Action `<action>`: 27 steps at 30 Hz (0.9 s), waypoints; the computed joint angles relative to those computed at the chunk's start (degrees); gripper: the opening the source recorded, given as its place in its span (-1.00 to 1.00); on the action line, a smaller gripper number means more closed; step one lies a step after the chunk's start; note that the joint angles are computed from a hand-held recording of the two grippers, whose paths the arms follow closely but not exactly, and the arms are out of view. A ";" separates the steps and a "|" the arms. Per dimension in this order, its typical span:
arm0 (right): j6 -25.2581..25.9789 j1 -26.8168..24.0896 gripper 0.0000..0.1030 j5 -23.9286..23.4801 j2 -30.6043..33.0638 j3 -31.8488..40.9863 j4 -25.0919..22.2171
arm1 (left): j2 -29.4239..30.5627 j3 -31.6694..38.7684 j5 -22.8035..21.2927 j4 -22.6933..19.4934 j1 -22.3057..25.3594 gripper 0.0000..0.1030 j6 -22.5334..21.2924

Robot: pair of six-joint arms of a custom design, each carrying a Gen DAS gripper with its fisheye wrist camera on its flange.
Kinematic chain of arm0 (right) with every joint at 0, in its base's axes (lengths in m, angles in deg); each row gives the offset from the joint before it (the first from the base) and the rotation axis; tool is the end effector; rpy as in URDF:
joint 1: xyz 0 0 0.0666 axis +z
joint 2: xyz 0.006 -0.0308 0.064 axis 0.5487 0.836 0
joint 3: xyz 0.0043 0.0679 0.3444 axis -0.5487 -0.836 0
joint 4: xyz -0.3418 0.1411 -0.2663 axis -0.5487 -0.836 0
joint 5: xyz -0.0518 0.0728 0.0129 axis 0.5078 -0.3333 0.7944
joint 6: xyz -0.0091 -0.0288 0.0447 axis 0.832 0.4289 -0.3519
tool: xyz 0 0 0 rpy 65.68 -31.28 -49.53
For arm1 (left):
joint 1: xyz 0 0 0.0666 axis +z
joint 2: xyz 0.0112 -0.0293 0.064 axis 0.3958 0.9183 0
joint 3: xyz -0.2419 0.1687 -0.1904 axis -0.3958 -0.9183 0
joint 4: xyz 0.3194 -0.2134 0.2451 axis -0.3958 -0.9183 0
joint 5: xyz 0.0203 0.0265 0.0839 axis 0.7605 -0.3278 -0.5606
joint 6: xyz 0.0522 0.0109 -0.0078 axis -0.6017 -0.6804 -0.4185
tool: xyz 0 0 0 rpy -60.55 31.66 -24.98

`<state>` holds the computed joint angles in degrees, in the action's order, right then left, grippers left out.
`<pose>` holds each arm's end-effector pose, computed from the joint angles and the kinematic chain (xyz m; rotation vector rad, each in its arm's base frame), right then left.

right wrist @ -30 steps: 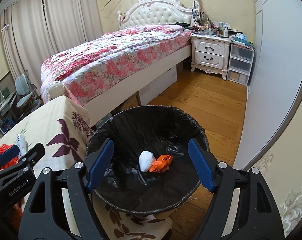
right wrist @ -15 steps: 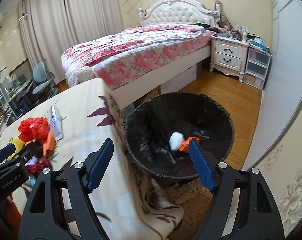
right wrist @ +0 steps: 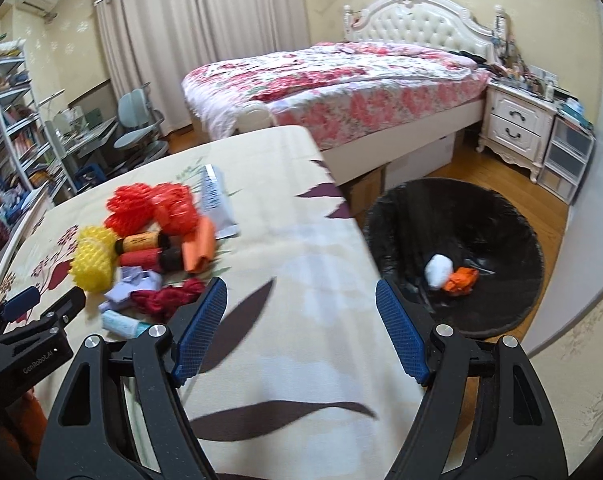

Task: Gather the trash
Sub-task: 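Move both tools back over the bed toward the remaining items, then grasp the dark red scrunchie with the right gripper while the left gripper grasps the yellow foam net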

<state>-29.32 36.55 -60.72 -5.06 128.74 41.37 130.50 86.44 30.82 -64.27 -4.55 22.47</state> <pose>0.4815 0.0308 0.3192 -0.0211 2.3106 0.1966 0.5123 -0.2520 0.3038 -0.1514 2.3405 0.1815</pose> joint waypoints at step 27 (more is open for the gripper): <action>1.94 6.11 -0.06 1.22 8.32 6.08 -5.84 | -2.28 -3.56 1.82 0.32 3.69 0.64 2.08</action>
